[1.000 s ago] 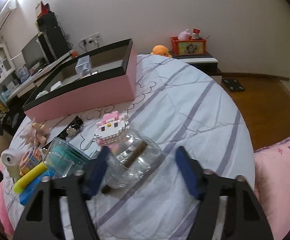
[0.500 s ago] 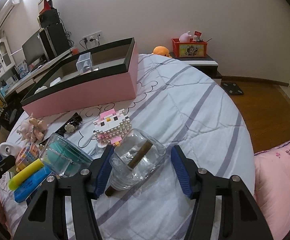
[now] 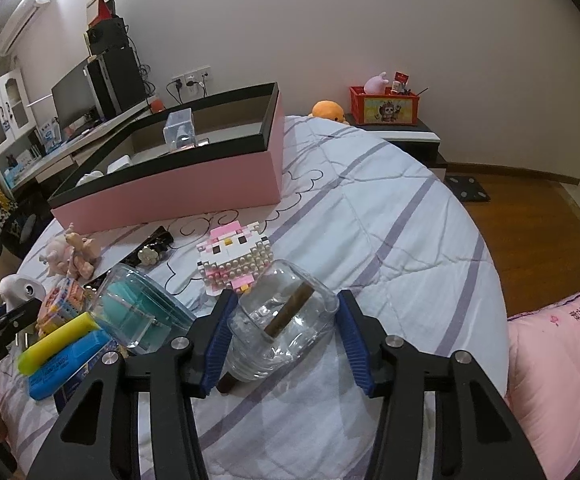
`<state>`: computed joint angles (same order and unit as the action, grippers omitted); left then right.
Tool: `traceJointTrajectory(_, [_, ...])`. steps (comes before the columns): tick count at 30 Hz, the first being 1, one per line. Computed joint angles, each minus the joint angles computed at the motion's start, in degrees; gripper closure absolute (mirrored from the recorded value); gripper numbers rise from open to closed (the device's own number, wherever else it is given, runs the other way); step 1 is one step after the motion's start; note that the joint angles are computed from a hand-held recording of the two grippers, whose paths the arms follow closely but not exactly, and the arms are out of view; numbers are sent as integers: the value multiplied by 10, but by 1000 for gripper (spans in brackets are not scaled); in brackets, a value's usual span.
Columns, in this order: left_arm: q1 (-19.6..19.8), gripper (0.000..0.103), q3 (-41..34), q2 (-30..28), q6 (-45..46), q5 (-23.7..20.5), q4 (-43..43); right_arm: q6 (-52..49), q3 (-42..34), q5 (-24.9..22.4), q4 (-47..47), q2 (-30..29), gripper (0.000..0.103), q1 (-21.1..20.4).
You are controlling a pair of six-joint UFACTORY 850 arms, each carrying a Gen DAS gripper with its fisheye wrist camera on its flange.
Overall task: Organize rigid objects
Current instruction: 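Grasp the white tape roll with left tool while right tool grasps glass jar, then carry white object with left tool while right tool lowers glass jar into pink box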
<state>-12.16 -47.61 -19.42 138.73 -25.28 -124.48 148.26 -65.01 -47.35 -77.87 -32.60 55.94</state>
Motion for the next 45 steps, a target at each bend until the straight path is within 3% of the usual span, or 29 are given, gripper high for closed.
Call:
traceJointTrajectory(13, [25,60,18,42,-13,-26,16,-32,-24,-36,5,4,51,26])
traceJointTrajectory(21, [12,60,5,52,-33,-35,41,-68,-46,-36,-22,8,51,23])
traceJointTrajectory(29, [-24,60,-63,30,-100,-37,118,-171,-101,-8,-24,-5,51,-12])
traceJointTrajectory(36, [-57,60,-203,-56,-272,-18,272,-260,-146,25,-13,-22,51,-68])
traceJointTrajectory(39, [-76,60,-269,-100,-355,17,346,-294,-166,36,4,-34,51,-96])
traceJointTrajectory(45, [-99,60,-381,-186,-589,43,575,-368,-208,44,50,-72,51,-135])
